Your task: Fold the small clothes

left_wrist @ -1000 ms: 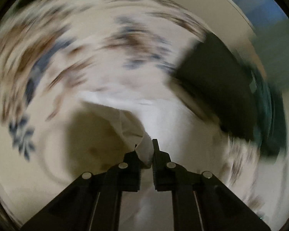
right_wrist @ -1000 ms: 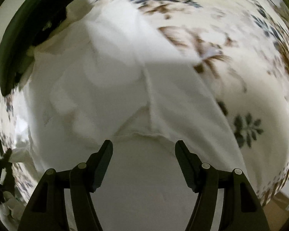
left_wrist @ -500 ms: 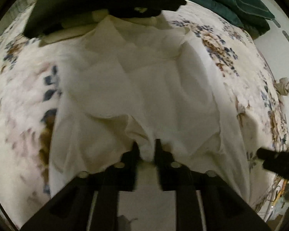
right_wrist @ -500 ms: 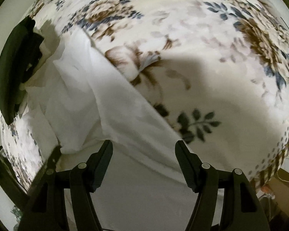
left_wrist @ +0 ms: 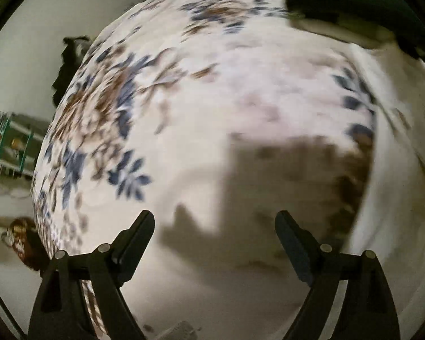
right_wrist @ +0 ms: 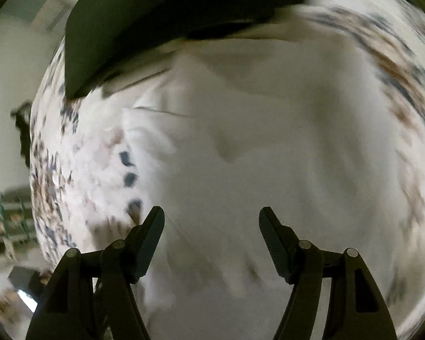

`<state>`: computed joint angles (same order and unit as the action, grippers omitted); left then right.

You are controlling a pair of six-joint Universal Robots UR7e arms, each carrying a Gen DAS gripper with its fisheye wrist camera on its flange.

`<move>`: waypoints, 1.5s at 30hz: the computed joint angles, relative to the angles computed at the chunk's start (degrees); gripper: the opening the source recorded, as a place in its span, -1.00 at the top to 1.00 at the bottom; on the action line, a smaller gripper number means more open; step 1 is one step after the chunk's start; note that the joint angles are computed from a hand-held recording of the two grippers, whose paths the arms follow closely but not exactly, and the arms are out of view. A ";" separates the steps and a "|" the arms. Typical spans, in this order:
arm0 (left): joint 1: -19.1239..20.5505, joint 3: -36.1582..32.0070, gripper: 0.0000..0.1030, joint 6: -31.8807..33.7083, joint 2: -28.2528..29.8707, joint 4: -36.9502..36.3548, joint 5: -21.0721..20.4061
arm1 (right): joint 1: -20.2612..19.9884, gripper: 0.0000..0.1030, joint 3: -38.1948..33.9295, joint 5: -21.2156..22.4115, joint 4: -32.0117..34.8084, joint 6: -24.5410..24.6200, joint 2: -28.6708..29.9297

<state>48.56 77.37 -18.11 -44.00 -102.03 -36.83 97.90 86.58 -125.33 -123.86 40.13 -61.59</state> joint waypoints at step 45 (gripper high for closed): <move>-11.90 11.77 -0.69 -6.53 -8.24 -0.25 -10.29 | -8.62 -0.16 22.33 11.03 28.08 7.41 -51.12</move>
